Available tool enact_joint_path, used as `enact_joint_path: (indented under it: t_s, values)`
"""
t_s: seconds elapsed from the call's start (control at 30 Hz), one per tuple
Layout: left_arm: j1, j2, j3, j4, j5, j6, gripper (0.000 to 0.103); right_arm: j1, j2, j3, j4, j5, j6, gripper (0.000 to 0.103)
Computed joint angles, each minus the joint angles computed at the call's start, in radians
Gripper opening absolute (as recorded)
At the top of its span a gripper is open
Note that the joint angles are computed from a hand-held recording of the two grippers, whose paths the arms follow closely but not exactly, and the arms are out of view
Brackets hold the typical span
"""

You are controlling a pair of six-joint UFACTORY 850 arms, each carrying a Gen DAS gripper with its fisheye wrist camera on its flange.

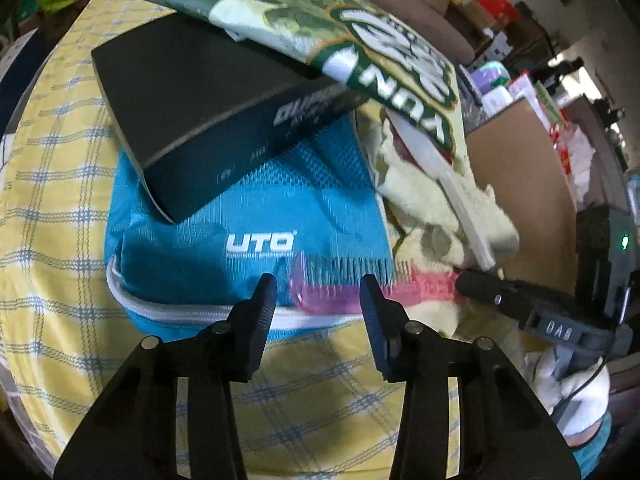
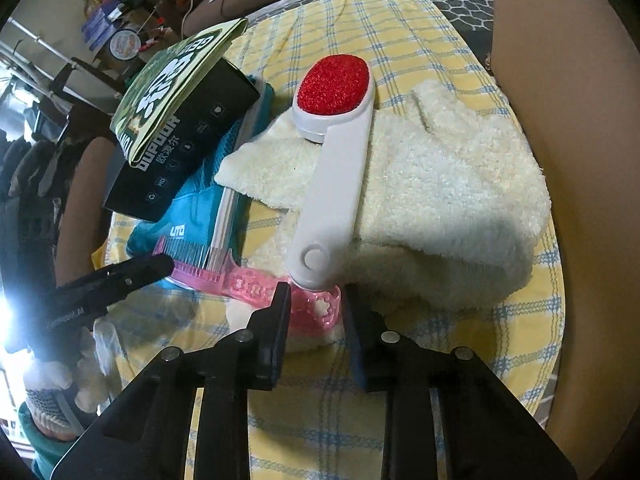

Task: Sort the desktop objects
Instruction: 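Close the left gripper on the pink comb and lift it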

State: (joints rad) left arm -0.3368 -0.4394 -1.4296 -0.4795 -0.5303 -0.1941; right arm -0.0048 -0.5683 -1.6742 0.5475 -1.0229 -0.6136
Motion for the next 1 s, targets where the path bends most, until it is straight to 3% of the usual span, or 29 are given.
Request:
enact_joint_path:
  t_s: [0.17, 0.23, 0.33, 1.0]
  values:
    - [0.002, -0.033, -0.026, -0.036, -0.014, 0.027, 0.043, 0.004, -0.001, 0.002, -0.011, 0.004, -0.007, 0.027]
    - [-0.001, -0.034, -0.029, -0.048, -0.010, 0.043, 0.038, 0.005, 0.000, 0.003, -0.014, 0.005, -0.009, 0.027]
    - [-0.013, -0.032, -0.038, 0.013, -0.002, 0.000, 0.037, 0.010, 0.004, 0.007, -0.026, 0.012, -0.009, 0.027]
    - [-0.027, 0.037, 0.004, 0.062, 0.019, -0.077, 0.035, 0.002, 0.044, 0.036, 0.034, 0.026, -0.033, 0.026]
